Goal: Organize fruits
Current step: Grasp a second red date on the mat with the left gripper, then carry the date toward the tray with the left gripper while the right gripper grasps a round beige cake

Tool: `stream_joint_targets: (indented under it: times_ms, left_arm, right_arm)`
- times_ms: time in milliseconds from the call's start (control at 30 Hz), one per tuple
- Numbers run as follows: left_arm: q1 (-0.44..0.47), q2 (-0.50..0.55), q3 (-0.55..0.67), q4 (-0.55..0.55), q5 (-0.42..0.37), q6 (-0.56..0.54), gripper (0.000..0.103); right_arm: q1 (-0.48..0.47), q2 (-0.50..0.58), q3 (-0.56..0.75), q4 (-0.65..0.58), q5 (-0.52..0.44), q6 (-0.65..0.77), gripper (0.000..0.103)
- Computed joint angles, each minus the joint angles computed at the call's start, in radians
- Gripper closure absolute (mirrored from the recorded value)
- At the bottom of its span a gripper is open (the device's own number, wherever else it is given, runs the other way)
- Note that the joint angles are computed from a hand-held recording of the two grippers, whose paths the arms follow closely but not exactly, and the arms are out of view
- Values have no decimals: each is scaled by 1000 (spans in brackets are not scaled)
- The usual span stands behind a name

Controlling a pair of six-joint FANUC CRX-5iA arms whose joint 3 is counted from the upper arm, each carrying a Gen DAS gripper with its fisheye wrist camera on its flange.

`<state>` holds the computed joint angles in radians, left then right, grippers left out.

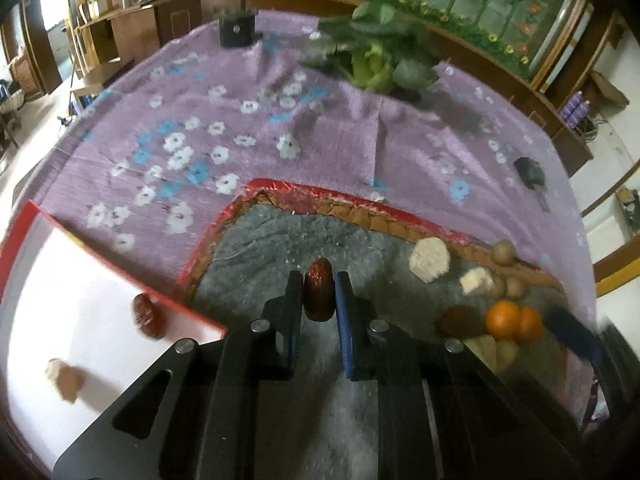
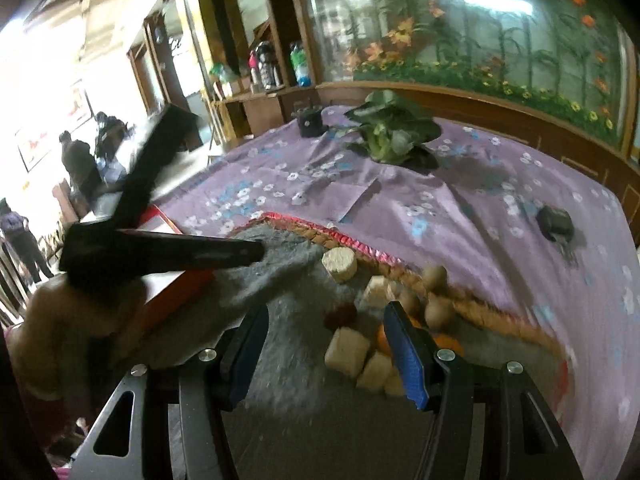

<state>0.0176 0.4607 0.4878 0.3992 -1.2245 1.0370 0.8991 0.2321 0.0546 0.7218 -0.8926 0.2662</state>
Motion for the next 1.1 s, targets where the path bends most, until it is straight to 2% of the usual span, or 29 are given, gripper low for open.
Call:
stream_joint_targets:
  times_ms: [167,267,433,500,567,767,1000,1100]
  left_arm:
    - [45,-68,-77,51,19,-81,88]
    - [64,-96,-105,63,38,-114,88]
    - [89,-125,-144,76,73,-151,88]
    - [90,-126,-149,75,82,-151,88]
    - [91,-132,-159,67,97,-149,88]
    - [104,-171,-217,77,141,-175,88]
    - [138,-234,-299,82,193,-211,88]
    - [156,-260,-331,85,207,-226,88]
  right_arm:
    - [-56,127,186,-123,-51,205,45]
    - [-85,213,307,-188,-121,317,45]
    - [-111,321,443,-226,-247,396,45]
    - [-113,326,435,-212,-240,388,50]
    - [-107,328,431,-193,-243,382,74]
    - [-73,275,370,-138,-191,316,74]
    - [16,170,223,21,-84,99,74]
    - [44,161,212,41,-66,55,74]
